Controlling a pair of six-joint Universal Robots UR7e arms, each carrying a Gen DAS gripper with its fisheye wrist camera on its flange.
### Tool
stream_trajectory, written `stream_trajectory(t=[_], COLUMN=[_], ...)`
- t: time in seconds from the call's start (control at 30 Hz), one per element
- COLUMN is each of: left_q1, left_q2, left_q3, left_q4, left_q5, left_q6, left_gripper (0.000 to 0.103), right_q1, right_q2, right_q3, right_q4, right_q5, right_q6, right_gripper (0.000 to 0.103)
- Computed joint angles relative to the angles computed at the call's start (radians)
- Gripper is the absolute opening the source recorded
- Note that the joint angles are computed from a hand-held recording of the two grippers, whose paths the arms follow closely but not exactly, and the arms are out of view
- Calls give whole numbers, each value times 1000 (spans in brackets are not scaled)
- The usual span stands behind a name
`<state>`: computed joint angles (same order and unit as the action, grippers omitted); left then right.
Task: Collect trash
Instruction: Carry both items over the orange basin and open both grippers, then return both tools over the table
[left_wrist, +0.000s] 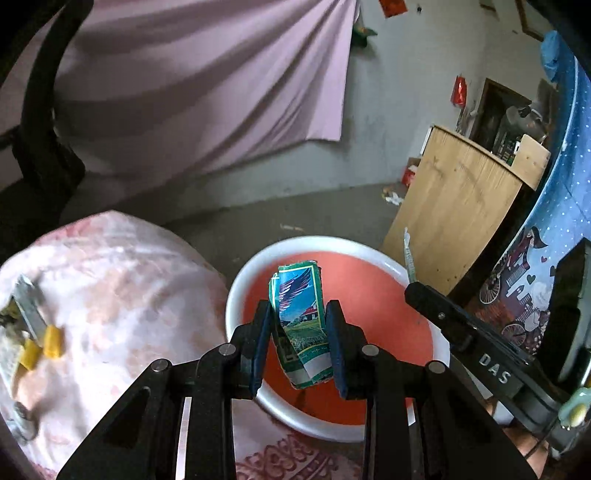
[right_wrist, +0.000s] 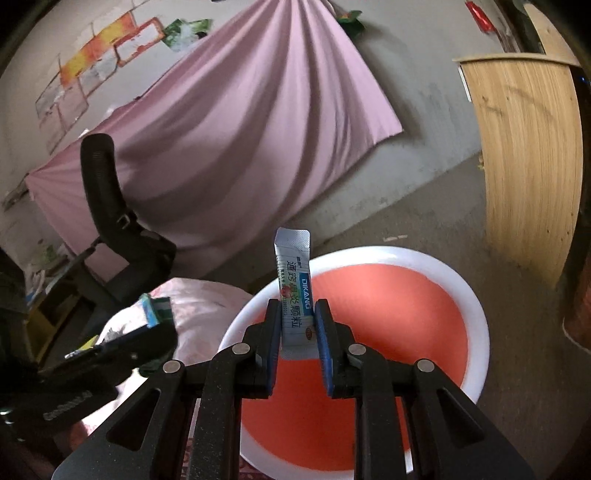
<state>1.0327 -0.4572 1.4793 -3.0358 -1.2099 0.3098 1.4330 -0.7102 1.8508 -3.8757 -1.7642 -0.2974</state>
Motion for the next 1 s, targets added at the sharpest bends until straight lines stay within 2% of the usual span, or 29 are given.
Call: stream_trajectory(t=[0.23,0.37,0.47,0.57,0.73,0.83,0.9,0.93,1.0], left_q1=[8,13,17,20,34,37,41,42,46], left_q2=[36,35,18,4,-53,-86,-113,-124,-153], left_q3=[-77,-87,-59,-42,34,82,119,136,179], left_q4=[74,74,43,34,-58,-140,-200,-229,-310], left_q5=[3,1,4,11,11,29,40,49,69], left_q6=[-55,-68,-69,-82,-89,-87,-85,-85,-78], left_gripper=[27,36,38,38,39,46,51,55,77], right_q1=[-2,0,2,9,33,45,56,61,71], right_q2=[-5,-5,-4,7,35,50,64,70,80], right_q3=[-3,-9,-13,-20,-39,-40,-42,-43,-45], right_q4=[40,50,51,36,-22,-76,-123,-148,-184], right_q5=[-19,-26,-32,-53,-92,-82,-70,-62,-45], right_q6=[16,12,10,1,-44,-73,-89,-93,-100], right_gripper=[18,18,20,32,33,37,53,55,61])
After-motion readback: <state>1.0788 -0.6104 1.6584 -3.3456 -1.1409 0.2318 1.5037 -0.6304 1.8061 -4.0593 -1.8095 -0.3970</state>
